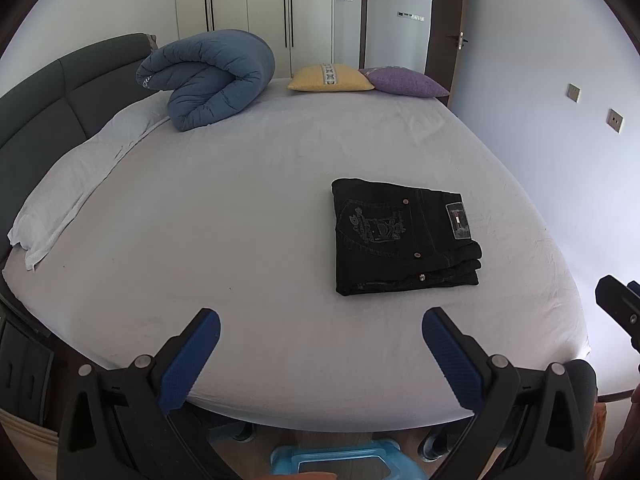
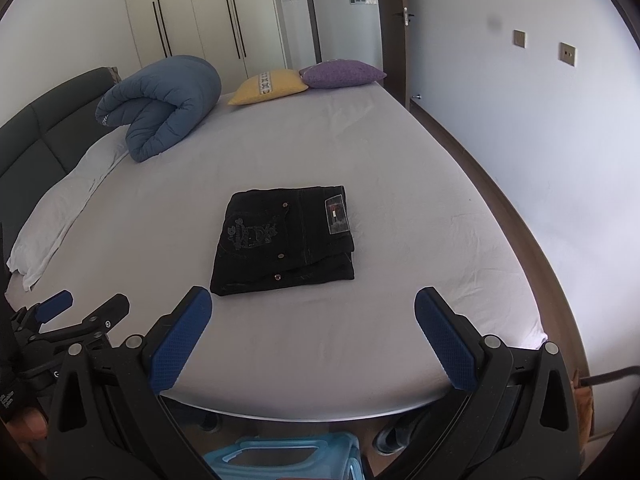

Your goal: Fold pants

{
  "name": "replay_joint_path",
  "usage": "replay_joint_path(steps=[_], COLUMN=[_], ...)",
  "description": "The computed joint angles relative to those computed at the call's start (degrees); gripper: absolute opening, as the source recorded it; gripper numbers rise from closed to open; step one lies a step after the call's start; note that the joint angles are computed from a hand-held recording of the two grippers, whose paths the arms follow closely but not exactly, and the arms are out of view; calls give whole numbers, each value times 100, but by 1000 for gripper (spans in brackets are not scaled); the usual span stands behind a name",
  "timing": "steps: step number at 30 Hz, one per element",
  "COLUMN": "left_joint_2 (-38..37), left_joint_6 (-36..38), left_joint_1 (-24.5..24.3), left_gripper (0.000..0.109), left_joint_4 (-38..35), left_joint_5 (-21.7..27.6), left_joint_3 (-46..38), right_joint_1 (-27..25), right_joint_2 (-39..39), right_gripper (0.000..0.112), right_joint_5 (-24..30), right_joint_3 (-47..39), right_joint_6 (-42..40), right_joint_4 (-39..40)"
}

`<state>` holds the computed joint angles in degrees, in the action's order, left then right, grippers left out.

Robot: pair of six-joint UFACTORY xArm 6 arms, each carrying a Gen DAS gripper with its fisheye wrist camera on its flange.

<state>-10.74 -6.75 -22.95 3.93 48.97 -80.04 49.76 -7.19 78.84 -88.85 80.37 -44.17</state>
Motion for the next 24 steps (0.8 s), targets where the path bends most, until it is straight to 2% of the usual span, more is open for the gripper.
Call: replay_joint_path(steps=[24], left_joint_2=[47], left_joint_6=[82], left_joint_1=[22], left_gripper=[103], left_joint_4=[-55], left_joint_5=[-34], left_joint_3=[45], right_joint_1=[-106], right_joint_2=[56], right_gripper=[103], right_joint_5=[-185], right_joint_3=[82], right_joint_6=[-22], right_joint_4=[132])
